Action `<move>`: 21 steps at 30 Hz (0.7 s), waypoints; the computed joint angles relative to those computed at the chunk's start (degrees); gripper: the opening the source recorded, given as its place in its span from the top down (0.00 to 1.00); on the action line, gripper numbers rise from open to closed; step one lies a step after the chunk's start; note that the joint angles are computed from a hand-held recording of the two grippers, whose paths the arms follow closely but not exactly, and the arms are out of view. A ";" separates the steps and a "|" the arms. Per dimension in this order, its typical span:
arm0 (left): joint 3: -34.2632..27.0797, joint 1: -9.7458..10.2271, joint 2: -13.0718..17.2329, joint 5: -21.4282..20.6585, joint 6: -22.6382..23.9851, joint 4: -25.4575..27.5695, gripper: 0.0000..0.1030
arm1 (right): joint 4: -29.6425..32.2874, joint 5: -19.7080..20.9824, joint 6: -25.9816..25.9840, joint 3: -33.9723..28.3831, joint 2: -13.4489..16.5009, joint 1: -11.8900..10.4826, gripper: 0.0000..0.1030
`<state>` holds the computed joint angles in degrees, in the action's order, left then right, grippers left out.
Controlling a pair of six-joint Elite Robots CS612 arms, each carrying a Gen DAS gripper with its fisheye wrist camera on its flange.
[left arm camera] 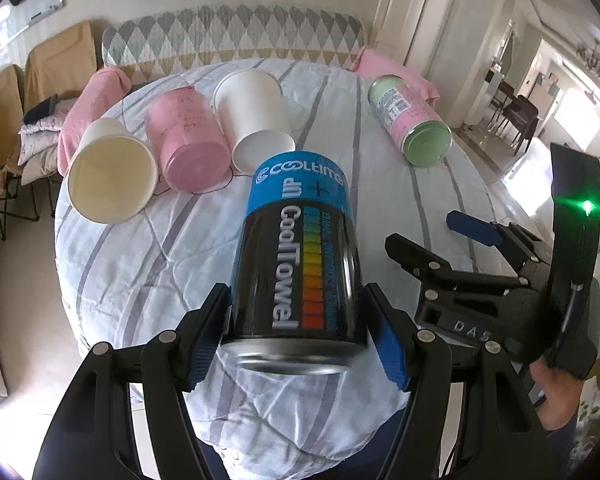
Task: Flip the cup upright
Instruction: 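Lift the held can off the table with the left tool, then close the right tool on the can while the left tool holds it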
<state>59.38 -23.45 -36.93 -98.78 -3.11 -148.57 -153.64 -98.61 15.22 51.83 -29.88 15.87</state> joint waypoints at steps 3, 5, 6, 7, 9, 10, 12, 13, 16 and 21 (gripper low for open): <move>1.27 0.32 -0.78 -0.44 0.48 -1.63 0.17 | 2.35 2.27 1.72 -0.43 -0.31 -0.27 0.18; 2.77 0.47 -1.60 -0.46 1.14 -4.11 0.14 | 3.70 5.72 4.46 -0.33 -0.81 -0.70 0.18; 3.44 0.47 -1.98 -0.07 1.45 -4.85 0.12 | 3.38 8.06 5.83 0.04 -1.07 -0.98 0.18; 4.07 0.38 -2.34 0.58 1.96 -5.50 0.12 | 3.30 10.64 7.35 0.27 -1.34 -1.29 0.18; 5.50 0.22 -3.08 2.52 3.12 -6.84 0.12 | 3.37 14.73 10.23 0.37 -1.66 -1.76 0.18; 5.85 0.17 -3.27 3.26 3.61 -7.07 0.12 | 3.29 16.72 11.80 0.29 -1.75 -1.96 0.18; 7.02 0.04 -3.76 4.99 4.32 -8.70 0.12 | 3.09 19.97 14.06 -0.40 -1.53 -2.23 0.18; 7.34 0.00 -3.91 5.53 4.74 -9.04 0.12 | 2.89 21.51 15.08 -0.90 -1.28 -2.34 0.18; 7.55 0.32 -4.03 4.63 5.26 -8.86 0.12 | 4.36 27.13 18.88 -3.47 0.21 -2.72 0.18; 6.89 0.83 -3.39 1.90 4.52 -8.08 0.11 | 9.55 30.80 21.02 -10.37 3.86 -2.63 0.18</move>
<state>66.27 -22.62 -40.32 -96.89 1.42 -156.65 -144.09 -67.81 36.24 41.46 -26.03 13.24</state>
